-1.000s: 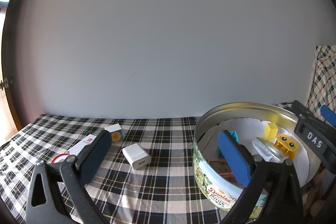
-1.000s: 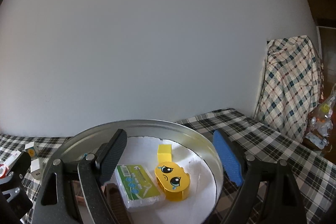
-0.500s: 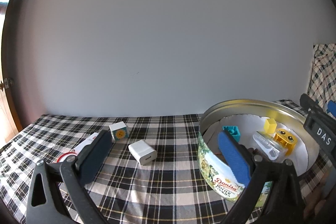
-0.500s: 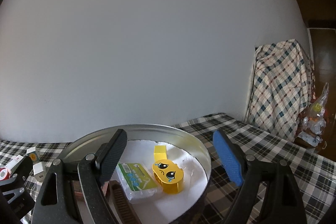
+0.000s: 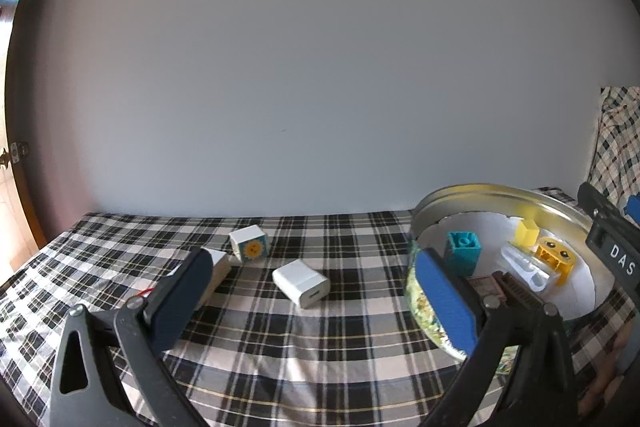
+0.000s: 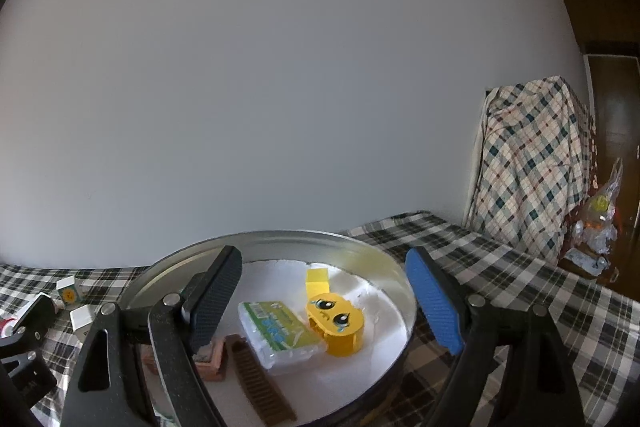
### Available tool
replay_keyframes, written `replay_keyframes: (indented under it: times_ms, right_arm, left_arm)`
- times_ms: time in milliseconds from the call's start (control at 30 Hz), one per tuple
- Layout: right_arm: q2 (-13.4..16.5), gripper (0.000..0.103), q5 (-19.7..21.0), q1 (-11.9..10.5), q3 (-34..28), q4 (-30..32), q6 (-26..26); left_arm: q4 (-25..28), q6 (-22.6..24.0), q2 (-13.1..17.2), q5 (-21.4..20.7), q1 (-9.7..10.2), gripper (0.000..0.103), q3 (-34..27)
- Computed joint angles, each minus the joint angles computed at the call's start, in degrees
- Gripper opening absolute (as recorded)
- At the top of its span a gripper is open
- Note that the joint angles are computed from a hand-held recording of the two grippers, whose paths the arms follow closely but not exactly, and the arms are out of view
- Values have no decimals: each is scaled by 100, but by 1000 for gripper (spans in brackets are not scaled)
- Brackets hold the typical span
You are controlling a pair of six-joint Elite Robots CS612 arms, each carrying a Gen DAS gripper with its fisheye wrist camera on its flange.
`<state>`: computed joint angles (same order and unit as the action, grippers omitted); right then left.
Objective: Organize rigid objects
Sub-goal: 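Withdraw both tools from the tin toward the tape roll and charger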
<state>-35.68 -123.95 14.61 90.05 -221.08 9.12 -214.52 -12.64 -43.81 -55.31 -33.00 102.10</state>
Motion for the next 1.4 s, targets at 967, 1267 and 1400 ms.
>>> replay_keyframes:
  times_ms: [967, 1267, 1400]
  right_arm:
    - [226, 86, 400, 512, -593, 624, -123]
    - [319, 86, 808, 642, -850, 891, -319]
    - [359, 86, 1041, 676, -983, 1067, -368]
  left_arm:
    - [414, -369, -171, -453, 760, 102, 269]
    - [1060, -542, -248, -883, 1150, 102, 250]
    - [1385, -655, -275, -1139, 1300, 102, 211]
